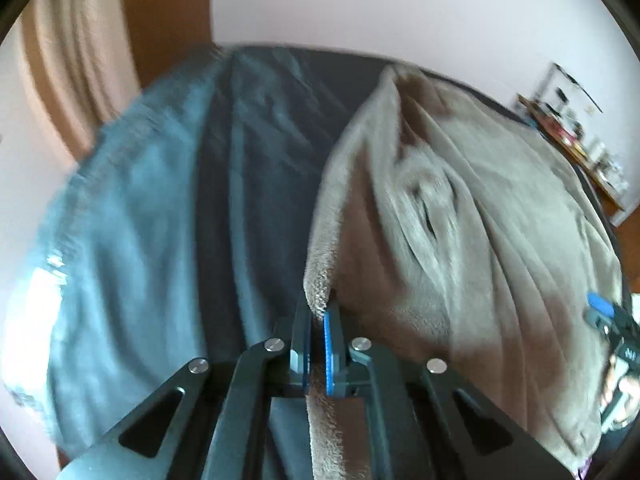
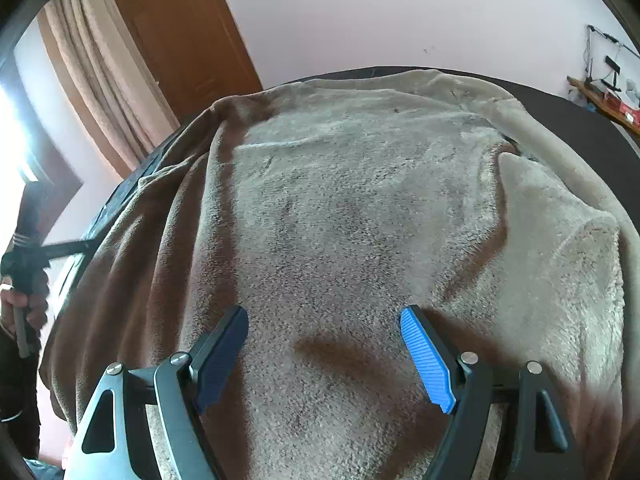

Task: Fold clothes
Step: 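Grasp the blanket edge with the left gripper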

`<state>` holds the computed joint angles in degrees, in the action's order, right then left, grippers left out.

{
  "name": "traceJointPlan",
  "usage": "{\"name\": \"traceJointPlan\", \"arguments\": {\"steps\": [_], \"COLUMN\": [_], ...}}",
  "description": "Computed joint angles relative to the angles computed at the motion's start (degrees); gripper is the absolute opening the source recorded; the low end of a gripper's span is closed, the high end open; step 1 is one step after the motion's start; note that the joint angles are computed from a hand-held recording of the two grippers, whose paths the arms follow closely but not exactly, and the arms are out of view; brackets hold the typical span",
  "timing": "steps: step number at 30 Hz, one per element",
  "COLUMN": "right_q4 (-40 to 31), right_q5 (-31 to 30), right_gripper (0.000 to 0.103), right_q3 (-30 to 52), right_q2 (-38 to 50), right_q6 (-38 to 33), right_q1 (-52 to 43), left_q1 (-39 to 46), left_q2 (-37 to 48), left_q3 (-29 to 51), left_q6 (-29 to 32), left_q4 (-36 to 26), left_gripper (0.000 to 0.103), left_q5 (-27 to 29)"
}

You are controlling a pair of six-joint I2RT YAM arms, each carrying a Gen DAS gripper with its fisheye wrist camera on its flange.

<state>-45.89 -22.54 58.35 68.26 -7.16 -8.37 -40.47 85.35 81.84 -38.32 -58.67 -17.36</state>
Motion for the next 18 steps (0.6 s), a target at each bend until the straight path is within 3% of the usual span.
{"name": "traceJointPlan", "arguments": {"steps": [4,6,11,18], "right_q4": [0.0,0.3,0.1,-0.4], "right_q5": [-0.2,0.4,1.0,1.4], "right_gripper": [0.081,0.081,0.081,0.081], "right_q3": [-0.2,-0.4,-0.5,-0.1], "right_q2": [-0.3,-0.4,-0.6,-0.4], "right_q6": [0.0,0.3,0.6,0.6], "right_q1": [-0.5,-0.1,0.1,0.3], "left_q1": [0.1,1.3,4.9,9.5], "left_q2": [1.8,2.5,6.7,15.3], "left_q3": [9.5,13.7,18.3,16.8], "left_q6": [1.6,3.8,8.4,8.1], "left_q4": [-8.0,-9.6,-9.5,-9.9], "left_gripper": [0.005,0.005,0.005,0.009], "left_q5": [-14.4,-18.6,-22.8,-20.5]}}
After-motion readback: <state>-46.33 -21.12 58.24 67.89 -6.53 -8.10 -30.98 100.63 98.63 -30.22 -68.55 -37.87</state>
